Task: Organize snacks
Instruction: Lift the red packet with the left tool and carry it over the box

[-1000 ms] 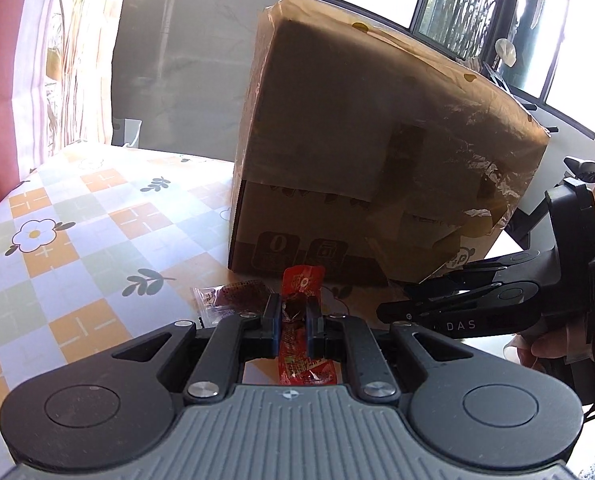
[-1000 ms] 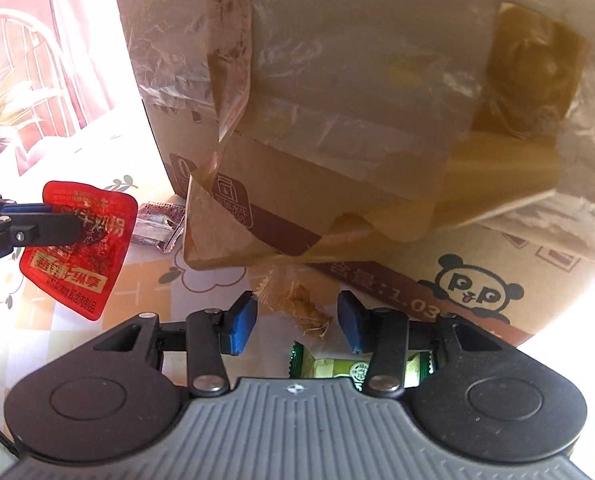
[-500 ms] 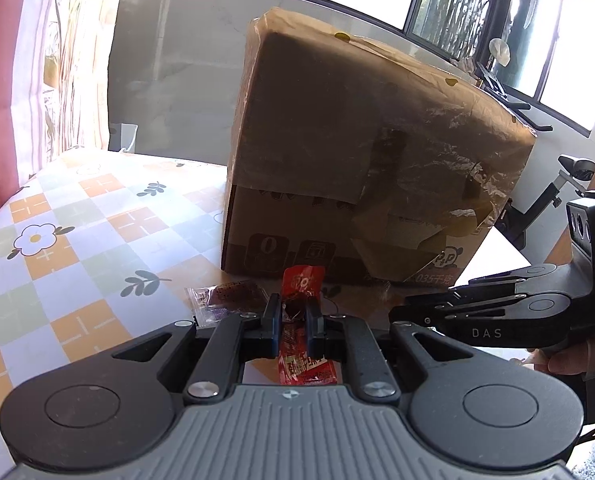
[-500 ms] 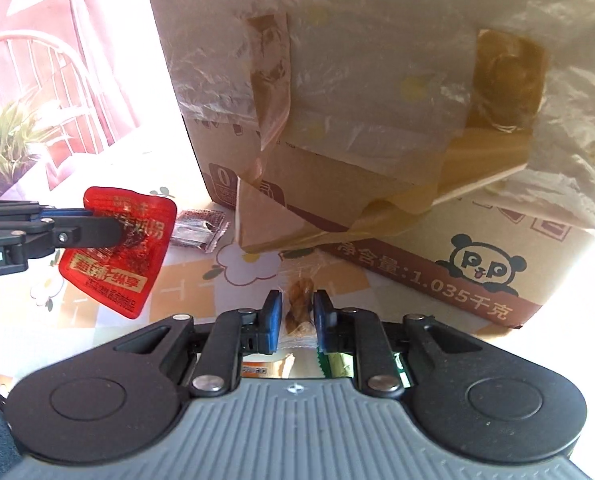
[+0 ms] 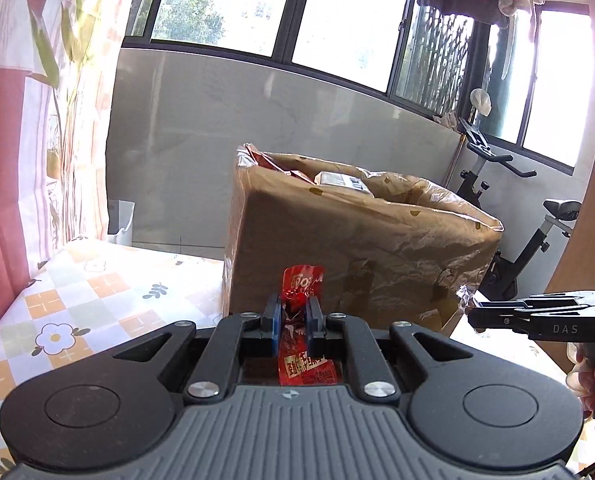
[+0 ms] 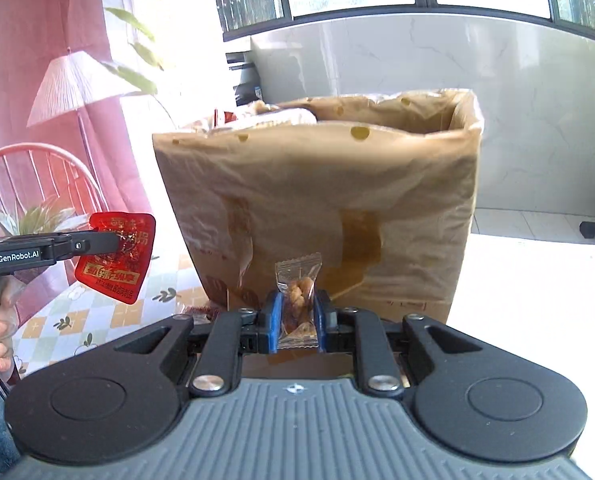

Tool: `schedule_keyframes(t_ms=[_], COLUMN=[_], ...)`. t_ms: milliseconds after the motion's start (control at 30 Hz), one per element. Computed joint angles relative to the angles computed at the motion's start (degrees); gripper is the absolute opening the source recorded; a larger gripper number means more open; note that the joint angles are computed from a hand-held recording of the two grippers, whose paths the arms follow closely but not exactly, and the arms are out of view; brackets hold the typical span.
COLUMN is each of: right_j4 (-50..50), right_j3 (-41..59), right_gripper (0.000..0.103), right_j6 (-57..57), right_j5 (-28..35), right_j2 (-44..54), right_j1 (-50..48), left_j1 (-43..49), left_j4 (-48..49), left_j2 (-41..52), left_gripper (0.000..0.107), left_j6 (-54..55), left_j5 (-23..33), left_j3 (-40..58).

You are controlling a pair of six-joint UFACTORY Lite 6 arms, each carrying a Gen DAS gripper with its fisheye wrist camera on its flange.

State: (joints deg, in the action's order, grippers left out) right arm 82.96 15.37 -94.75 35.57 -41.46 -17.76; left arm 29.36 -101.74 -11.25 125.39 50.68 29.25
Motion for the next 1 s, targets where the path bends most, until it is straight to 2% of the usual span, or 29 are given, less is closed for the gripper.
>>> schedule_keyframes(t_ms=[133,200,367,500,733,1000], right_j4=[-1.28,-0.76,4.36,8.63,13.75,14.96], right_j3=[4.49,6.47,12.96,18.78,28.32,33.5], right_gripper=[0.019,0.019,0.019,0.019,0.019,0.02], right_j6=[1.55,1.7,-3.38,-5.82,-10.62,-12.16], right_j5=[4.36,4.36,2.11,-1.07,-9.02,-11.24], right_j2=[-2.03,-1.9,4.29,10.94,24.34,33.13], right_j1=[-3.79,-3.31,-0.43,1.3,4.79,4.29], left_j1=[-1.34,-2.33,-7.54,-13.69,-26.38,-39.69], left_j4=[0.73,0.72,-1.04,-3.74,-7.57,-9.28], left_j2=[-3.56,-4.2,-4.35,-2.72,8.42,22.94], left_gripper=[0.012,0.012,0.013,0.013,0.013,0.014], left_j6=[-3.84,-5.46,-8.71,-9.22,-11.27,-13.01], left_j5=[0.59,0.62,-2.45,-7.13,-18.7,-29.78], left_j3=[2.88,5.04,10.76,15.73,28.36,44.35])
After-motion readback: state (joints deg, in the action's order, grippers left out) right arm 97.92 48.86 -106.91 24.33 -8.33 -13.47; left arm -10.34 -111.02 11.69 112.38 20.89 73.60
